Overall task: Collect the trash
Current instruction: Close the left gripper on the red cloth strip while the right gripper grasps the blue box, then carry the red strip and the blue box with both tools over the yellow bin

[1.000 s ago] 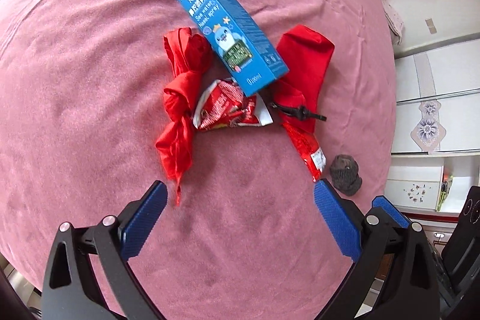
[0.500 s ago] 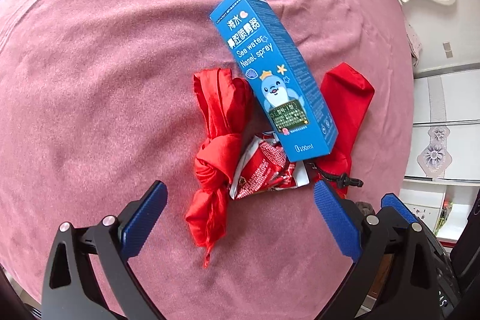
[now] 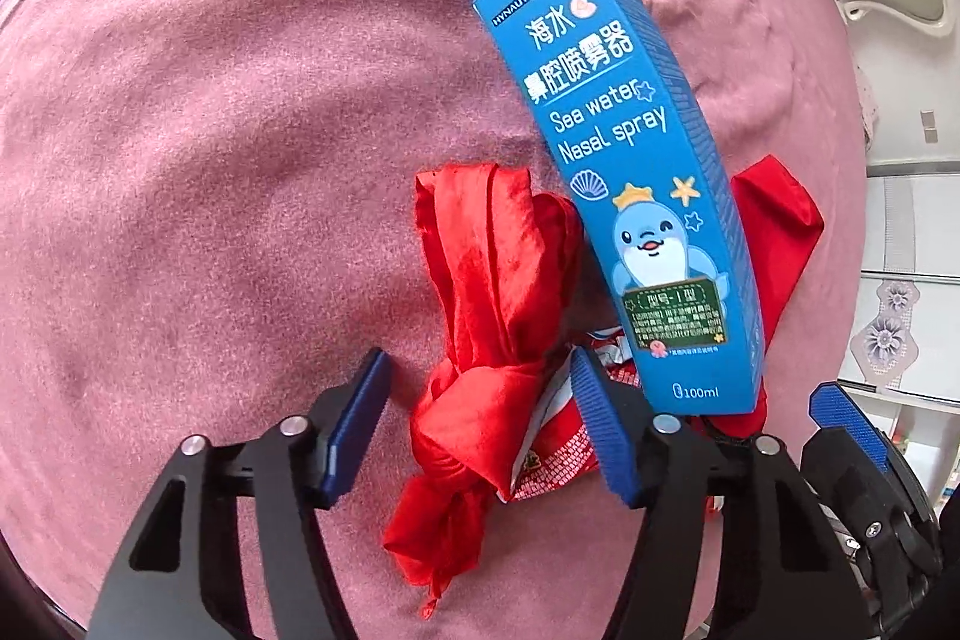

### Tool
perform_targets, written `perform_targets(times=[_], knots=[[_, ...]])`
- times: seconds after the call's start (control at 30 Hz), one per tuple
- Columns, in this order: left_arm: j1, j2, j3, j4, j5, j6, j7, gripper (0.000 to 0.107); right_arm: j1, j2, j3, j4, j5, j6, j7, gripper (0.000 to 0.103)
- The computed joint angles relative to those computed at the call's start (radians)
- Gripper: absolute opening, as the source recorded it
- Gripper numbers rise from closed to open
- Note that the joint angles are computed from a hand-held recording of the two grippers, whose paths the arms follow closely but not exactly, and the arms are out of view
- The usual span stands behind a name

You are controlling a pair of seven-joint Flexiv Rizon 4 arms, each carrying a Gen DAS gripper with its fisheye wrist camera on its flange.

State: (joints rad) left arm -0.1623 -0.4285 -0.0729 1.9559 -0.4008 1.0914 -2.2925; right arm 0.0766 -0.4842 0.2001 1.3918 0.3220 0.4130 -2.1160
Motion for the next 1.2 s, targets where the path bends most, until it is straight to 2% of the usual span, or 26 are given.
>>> perform_targets(times=[0.07, 0.17, 0.27, 0.47, 0.57, 0.6, 0.63, 0.7, 0.87, 1.07, 1.2], knots=[[0.004, 0.000, -0.005, 0.013, -0.013, 0.026, 0.000, 0.033, 0.013, -0.013, 0.001, -0.009, -0.015, 0.010, -0.012, 0.055], [0.021, 0.011, -0.036, 0.051, -0.063, 0.085, 0.041, 0.028, 0.037, -0.040, 0.002, -0.031, -0.050, 0.011, -0.030, 0.060], [0.031, 0.029, -0.061, 0.086, -0.108, 0.128, 0.081, 0.027, 0.056, -0.072, 0.010, -0.064, -0.073, -0.006, -0.048, 0.065], [0.050, 0.072, -0.112, 0.169, -0.241, 0.207, 0.159, 0.027, 0.093, -0.134, 0.019, -0.133, -0.104, -0.045, -0.053, 0.066], [0.053, 0.090, -0.124, 0.204, -0.306, 0.237, 0.183, 0.027, 0.111, -0.172, 0.011, -0.177, -0.117, -0.097, -0.009, 0.065], [0.054, 0.097, -0.129, 0.214, -0.328, 0.246, 0.193, 0.027, 0.114, -0.182, 0.010, -0.187, -0.118, -0.114, 0.009, 0.065], [0.058, 0.106, -0.142, 0.229, -0.365, 0.261, 0.208, 0.027, 0.116, -0.188, 0.007, -0.191, -0.119, -0.122, 0.026, 0.056], [0.058, 0.122, -0.158, 0.250, -0.428, 0.285, 0.236, 0.027, 0.109, -0.188, 0.012, -0.190, -0.108, -0.136, 0.045, 0.053], [0.017, 0.151, -0.119, 0.260, -0.420, 0.265, 0.224, 0.027, 0.084, -0.122, 0.017, -0.102, -0.089, -0.093, 0.052, 0.048], [-0.028, 0.178, -0.111, 0.262, -0.416, 0.249, 0.199, 0.027, 0.001, -0.019, 0.023, -0.045, 0.024, -0.134, 0.058, 0.046], [-0.066, 0.187, -0.100, 0.239, -0.359, 0.216, 0.154, 0.027, -0.055, 0.057, 0.006, -0.001, 0.087, -0.178, 0.040, 0.045]])
